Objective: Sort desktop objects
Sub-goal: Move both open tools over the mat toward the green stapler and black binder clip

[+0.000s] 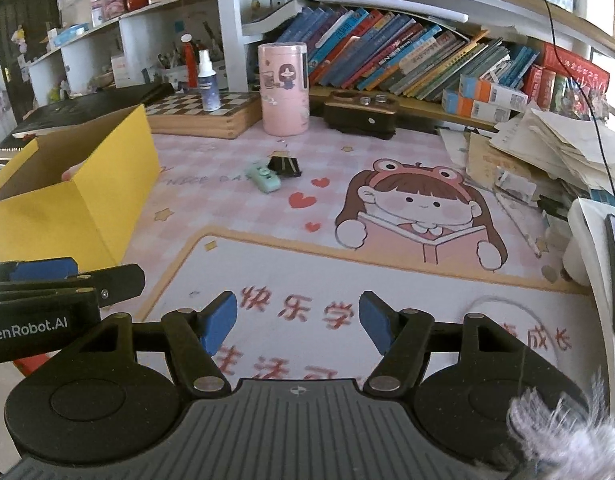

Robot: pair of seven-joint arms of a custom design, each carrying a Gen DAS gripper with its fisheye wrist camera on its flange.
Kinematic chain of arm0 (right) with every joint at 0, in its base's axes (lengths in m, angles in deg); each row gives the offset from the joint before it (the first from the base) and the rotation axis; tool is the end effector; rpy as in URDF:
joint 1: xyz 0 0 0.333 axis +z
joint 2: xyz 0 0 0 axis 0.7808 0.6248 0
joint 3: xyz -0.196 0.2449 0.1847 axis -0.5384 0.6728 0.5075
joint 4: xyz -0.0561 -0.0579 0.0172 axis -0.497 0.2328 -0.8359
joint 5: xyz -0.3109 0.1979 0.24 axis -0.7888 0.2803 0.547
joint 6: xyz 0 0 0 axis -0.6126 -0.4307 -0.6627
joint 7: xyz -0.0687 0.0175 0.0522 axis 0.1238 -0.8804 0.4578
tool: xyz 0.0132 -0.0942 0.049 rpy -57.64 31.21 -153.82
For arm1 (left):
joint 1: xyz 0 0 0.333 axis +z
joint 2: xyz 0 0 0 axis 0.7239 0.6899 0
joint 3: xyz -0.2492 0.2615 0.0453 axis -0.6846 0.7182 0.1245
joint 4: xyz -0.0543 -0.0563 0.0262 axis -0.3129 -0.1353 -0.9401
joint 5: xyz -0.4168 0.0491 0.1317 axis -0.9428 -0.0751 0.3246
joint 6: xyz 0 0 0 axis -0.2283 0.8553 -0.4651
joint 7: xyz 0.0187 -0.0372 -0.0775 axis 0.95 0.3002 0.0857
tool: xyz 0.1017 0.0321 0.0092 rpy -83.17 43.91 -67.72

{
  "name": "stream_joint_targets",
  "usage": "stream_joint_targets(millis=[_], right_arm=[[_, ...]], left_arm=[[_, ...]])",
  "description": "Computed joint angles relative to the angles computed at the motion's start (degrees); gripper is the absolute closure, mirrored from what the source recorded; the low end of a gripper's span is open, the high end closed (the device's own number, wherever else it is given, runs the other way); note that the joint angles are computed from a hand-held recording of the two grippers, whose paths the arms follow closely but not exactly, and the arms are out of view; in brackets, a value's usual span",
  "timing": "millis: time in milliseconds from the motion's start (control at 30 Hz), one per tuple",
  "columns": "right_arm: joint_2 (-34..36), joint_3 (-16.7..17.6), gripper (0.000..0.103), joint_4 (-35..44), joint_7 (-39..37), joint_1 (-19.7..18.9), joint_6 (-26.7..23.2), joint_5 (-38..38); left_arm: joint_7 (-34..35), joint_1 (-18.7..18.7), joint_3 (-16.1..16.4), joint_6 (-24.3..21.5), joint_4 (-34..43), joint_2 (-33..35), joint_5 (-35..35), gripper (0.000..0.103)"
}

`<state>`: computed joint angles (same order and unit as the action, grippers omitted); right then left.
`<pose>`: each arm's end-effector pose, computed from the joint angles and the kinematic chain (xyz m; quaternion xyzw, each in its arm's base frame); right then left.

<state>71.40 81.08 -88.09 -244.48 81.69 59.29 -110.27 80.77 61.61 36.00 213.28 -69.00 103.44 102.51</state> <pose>0.5364 0.3886 0.3977 -0.5560 0.7218 -0.3074 0.2746 0.6178 -0.2537 0.3933 -0.5003 0.7543 -0.3907 0.1679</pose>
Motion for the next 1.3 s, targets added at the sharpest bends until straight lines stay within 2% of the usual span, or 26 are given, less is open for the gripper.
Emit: stream_joint_targets(millis=[167, 267, 433, 533, 700, 867, 1300], right_arm=[[0.0, -1.4, 0.037, -0.5, -1.4, -2.3, 4.7, -1.2], [0.2, -2.1, 0.037, -0.6, -2.0, -3.6, 7.5, -2.0], [0.4, -3.2, 0.037, -0.5, -2.1, -5.2, 11.0, -3.5], [0.5, -3.8, 0.037, -0.3, -1.7, -6.2, 12.7, -4.3], [1.1, -4.8, 0.037, 0.4, -1.4, -7.7, 15.6, -5.4], [2.1, -5.7, 0.037, 1.5, -2.3, -8.9, 18.4, -5.7], [5.5, -8.3, 0.036, 5.4, -4.5, -10.3, 23.6, -5.2]], left_arm=[[-3.3, -12.4, 11.3, -0.8, 3.1, 0.1, -1.3, 0.032], [-5.4, -18.6, 17.0, -1.4, 4.8, 0.3, -1.6, 0.032], [-9.5, -27.2, 25.3, -2.5, 7.5, 1.1, -0.7, 0.032], [-12.0, -30.7, 28.6, -3.5, 9.5, 2.0, 0.5, 0.032], [-15.9, -34.5, 32.2, -5.0, 12.6, 3.5, 3.3, 0.032], [-19.8, -36.7, 34.1, -6.8, 16.1, 5.3, 6.2, 0.032], [-21.7, -37.0, 32.4, -11.1, 25.2, 11.6, 9.4, 0.033]])
